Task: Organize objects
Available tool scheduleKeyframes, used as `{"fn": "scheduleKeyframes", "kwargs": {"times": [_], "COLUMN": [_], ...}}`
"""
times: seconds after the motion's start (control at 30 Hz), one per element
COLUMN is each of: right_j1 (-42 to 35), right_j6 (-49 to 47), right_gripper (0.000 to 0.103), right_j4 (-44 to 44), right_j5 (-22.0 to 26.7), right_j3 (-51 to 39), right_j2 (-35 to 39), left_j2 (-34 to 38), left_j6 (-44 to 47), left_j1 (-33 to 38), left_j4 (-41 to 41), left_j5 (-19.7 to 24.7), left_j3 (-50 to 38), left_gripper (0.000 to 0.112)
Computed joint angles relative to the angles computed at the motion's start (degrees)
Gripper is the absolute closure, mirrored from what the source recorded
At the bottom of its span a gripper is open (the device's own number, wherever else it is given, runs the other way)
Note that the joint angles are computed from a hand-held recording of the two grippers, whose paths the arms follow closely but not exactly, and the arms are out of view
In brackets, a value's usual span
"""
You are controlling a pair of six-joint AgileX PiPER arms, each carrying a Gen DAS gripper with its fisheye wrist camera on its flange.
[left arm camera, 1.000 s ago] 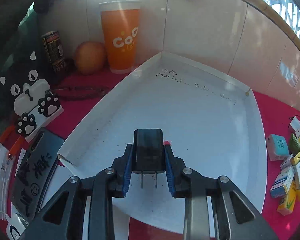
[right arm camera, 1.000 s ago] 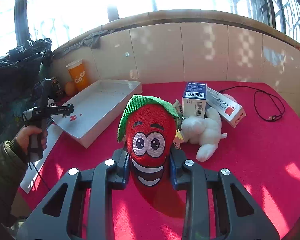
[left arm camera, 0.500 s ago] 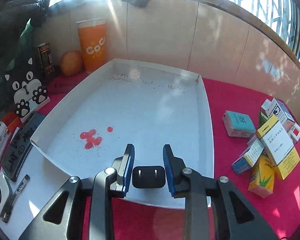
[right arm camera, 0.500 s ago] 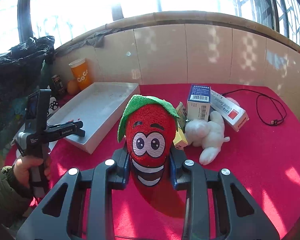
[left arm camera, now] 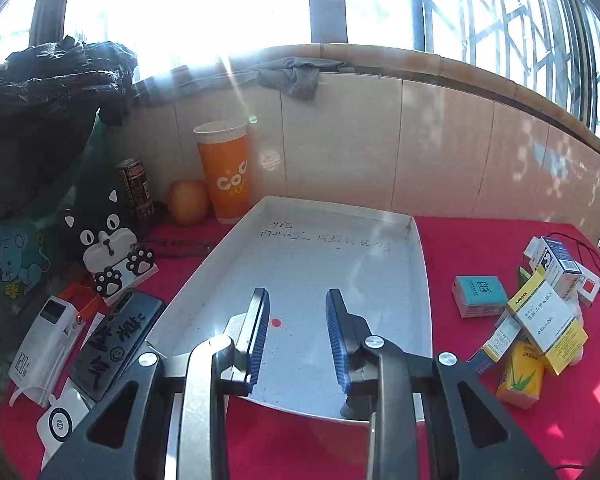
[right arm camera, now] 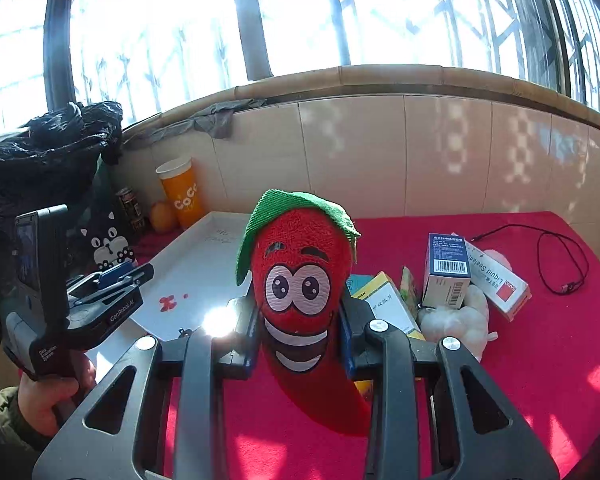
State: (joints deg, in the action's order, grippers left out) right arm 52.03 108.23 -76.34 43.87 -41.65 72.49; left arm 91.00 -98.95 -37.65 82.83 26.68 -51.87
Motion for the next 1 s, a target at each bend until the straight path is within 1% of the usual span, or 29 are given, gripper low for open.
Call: {"fn": "scheduleKeyframes", "kwargs": {"times": [0.1, 0.2, 0.33, 0.47, 0.53, 0.77, 0.87, 1.0], "right_j1": [0.0, -1.2, -2.8, -6.0, -7.0, -7.3, -8.0, -9.0], "right_j6": [3.4, 5.4, 5.0, 2.2, 1.0, -2.3, -5.0, -9.2], "right_gripper": [0.073, 0.073, 0.073, 0.073, 0.073, 0.073, 0.073, 0.073], "right_j4": [-2.0, -2.8, -2.9, -1.1, -0.3, 1.3, 3.4, 7.2], "right_j5": [1.5, 1.2, -0.5, -5.2, -6.7, -8.5, -10.1, -11.9], "right_j3": [-1.3, -2.5, -4.5, -7.4, -9.0, -13.6, -16.1, -19.6], "right_j2": [2.5, 4.2, 6.2, 7.9, 8.9, 12.6, 14.7, 17.9], "left_j2": [-0.8, -1.1, -0.8, 0.0, 0.0, 0.9, 2.4, 4.1], "left_j6": [-0.1, 0.5, 2.0, 5.0, 6.4, 10.6, 13.6, 16.2], "left_j1": [1.0, 2.0, 3.7, 5.5, 6.5, 9.6, 10.7, 11.2], "left_j4": [0.5, 0.6, 0.1, -1.5, -2.6, -5.7, -8.3, -10.3], "left_j5": [-1.0, -1.4, -1.8, -2.3, -2.8, -5.3, -6.6, -6.9], "left_j3": [0.6, 0.9, 0.2, -1.7, -2.5, -4.5, -6.3, -8.3], "left_gripper": [0.084, 0.083, 0.083, 0.083, 0.083, 0.083, 0.083, 0.083]}}
